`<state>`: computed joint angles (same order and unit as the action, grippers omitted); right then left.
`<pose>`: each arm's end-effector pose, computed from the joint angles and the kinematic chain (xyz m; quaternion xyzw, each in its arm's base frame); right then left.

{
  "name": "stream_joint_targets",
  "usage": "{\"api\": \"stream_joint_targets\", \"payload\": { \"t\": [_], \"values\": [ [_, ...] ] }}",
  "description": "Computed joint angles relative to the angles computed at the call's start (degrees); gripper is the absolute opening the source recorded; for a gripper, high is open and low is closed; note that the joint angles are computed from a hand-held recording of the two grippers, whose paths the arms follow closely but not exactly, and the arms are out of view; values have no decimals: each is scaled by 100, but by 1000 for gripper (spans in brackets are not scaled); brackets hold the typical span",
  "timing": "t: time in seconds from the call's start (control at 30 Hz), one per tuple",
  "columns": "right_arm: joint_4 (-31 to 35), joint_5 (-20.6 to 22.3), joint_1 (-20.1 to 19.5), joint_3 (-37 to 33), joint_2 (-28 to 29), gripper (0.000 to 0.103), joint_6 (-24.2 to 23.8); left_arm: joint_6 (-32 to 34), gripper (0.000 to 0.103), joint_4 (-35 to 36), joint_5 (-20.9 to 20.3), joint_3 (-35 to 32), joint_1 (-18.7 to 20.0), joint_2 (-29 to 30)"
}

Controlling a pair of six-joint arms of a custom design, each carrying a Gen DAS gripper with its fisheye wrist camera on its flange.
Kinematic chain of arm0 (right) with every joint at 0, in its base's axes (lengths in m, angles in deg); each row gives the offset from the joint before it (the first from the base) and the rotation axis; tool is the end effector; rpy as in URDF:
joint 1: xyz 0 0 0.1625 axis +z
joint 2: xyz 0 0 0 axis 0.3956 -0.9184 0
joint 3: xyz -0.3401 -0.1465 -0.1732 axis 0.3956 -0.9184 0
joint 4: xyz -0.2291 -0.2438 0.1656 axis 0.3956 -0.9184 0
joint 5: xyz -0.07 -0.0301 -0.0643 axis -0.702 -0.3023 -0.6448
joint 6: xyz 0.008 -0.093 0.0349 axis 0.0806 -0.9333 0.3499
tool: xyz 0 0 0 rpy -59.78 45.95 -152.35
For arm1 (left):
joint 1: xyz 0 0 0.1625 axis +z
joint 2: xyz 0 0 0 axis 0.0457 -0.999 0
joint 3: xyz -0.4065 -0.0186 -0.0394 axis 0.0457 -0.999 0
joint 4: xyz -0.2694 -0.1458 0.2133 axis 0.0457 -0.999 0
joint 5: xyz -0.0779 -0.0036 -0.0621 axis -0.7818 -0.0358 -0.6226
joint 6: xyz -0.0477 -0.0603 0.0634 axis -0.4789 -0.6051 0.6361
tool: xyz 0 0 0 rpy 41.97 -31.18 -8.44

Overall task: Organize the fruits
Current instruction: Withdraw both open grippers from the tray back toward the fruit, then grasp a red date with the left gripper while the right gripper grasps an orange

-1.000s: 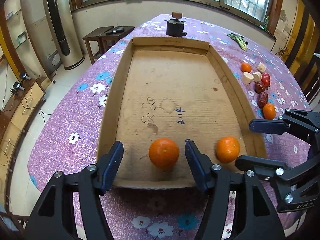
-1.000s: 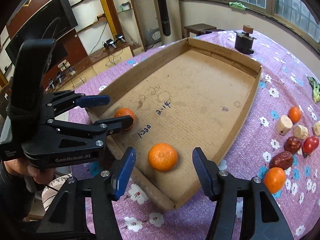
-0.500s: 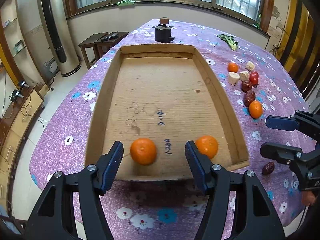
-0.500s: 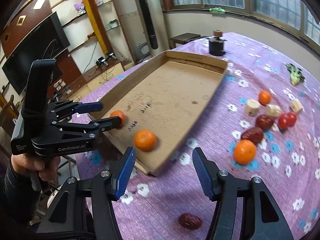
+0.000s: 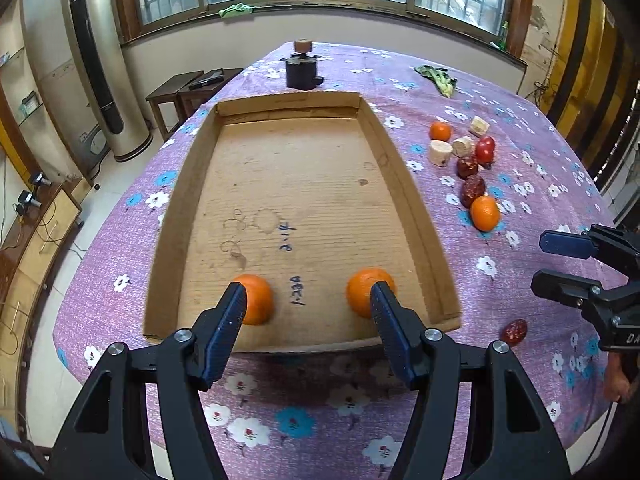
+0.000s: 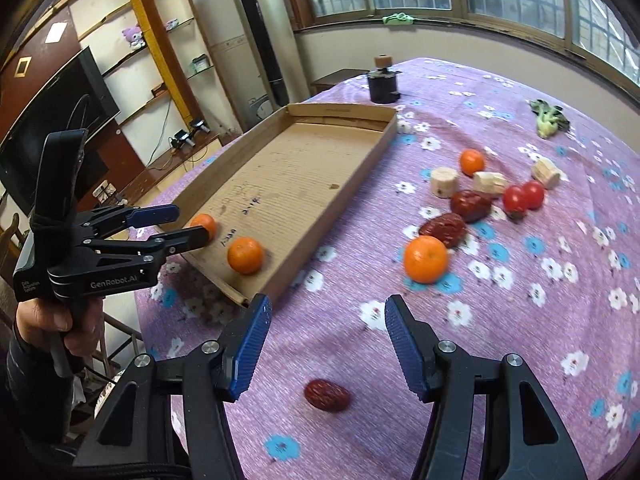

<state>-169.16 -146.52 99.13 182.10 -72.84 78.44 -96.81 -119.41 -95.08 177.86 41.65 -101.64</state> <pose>0.3143 -0.3371 0.0728 0.2644 -0.9168 0.2203 0.2024 -0.0933 -0.3827 0.2953 0.1975 0.8866 -0.2528 0.3332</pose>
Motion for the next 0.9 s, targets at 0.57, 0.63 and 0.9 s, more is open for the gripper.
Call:
{"api": "stream_joint_targets", "payload": {
  "t": [0.57, 0.63, 0.9],
  "values": [
    [-714, -176, -438, 879, -608, 61, 130, -43, 63, -189, -710, 163, -676, 472],
    [-750, -165, -463, 908, -624, 61, 125, -3, 63, -224, -884, 189, -732, 507],
    [-844, -168, -519, 709, -432, 61, -45, 278, 63, -589, -1518, 423, -852, 781]
  ]
}}
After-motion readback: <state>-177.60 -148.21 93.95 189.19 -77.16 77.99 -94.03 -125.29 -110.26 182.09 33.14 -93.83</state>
